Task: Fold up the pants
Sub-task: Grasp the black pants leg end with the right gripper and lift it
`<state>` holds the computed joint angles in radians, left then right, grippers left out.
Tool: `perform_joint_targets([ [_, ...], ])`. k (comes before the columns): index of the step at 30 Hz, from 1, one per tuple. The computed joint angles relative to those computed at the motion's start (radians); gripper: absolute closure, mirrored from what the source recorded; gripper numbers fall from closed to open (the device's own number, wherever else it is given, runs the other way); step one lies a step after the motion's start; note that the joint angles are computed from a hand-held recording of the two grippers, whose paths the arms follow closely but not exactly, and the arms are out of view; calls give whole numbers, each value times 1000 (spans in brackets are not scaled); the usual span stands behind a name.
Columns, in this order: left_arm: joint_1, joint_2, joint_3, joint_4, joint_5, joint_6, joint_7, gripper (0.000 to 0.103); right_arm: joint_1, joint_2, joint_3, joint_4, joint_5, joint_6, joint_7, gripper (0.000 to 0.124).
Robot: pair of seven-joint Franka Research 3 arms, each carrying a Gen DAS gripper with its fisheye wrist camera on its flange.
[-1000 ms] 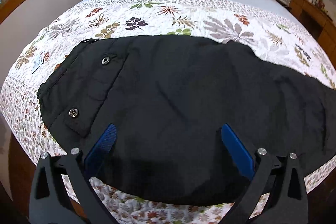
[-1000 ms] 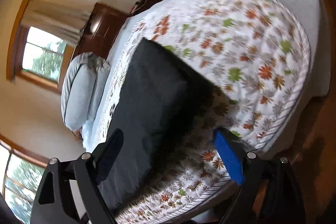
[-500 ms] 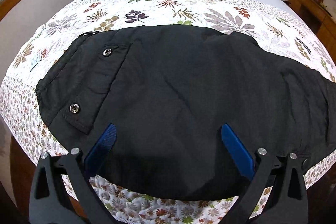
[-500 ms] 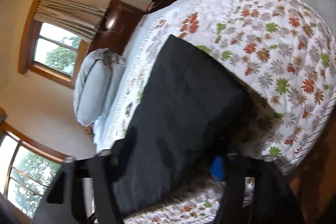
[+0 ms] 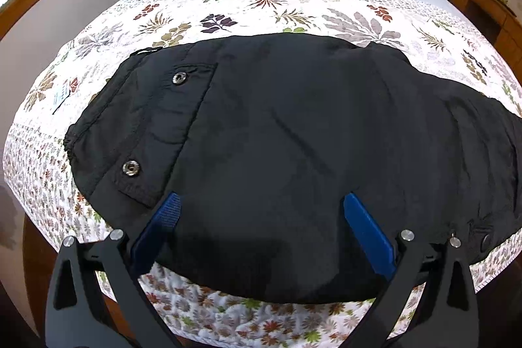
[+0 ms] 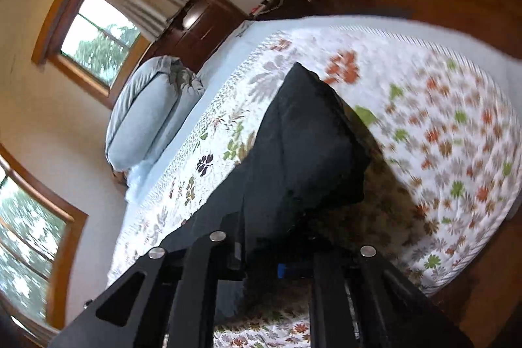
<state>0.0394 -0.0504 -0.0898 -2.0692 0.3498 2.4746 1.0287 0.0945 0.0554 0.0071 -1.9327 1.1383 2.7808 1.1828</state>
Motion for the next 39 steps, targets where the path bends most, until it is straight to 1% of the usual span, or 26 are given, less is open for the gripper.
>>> perform_joint_targets([
  [1, 1, -4, 2, -3, -3, -2, 5, 3, 6, -6, 4, 2, -21, 10, 5, 113],
  [4, 6, -13, 8, -16, -18, 7, 23, 3, 34, -12, 12, 27, -191, 39, 95, 113],
  [7, 10, -19, 13, -30, -53, 30, 50, 3, 59, -11, 21, 63, -345, 45, 170, 113],
  [8, 11, -19, 12, -32, -55, 33, 52, 3, 72, -9, 24, 80, -419, 47, 210, 113],
  [11, 13, -17, 12, -35, -63, 41, 54, 3, 96, 3, 33, 123, -540, 40, 267, 113],
  [14, 15, -16, 14, -37, -84, 49, 67, 3, 125, 28, 42, 180, -668, 14, 325, 113],
  [23, 19, -20, 16, -48, -116, 68, 89, 3, 206, 102, 84, 305, -827, -52, 258, 114],
  [28, 19, -21, 15, -51, -115, 74, 81, 3, 253, 159, 101, 370, -879, -103, 207, 114],
  [31, 19, -22, 17, -53, -128, 78, 82, 3, 277, 209, 113, 422, -886, -159, 182, 114],
  [34, 19, -22, 18, -52, -143, 80, 91, 3, 308, 237, 106, 442, -930, -198, 183, 114],
  [39, 20, -23, 21, -53, -170, 85, 106, 3, 331, 268, 113, 457, -951, -263, 146, 113],
])
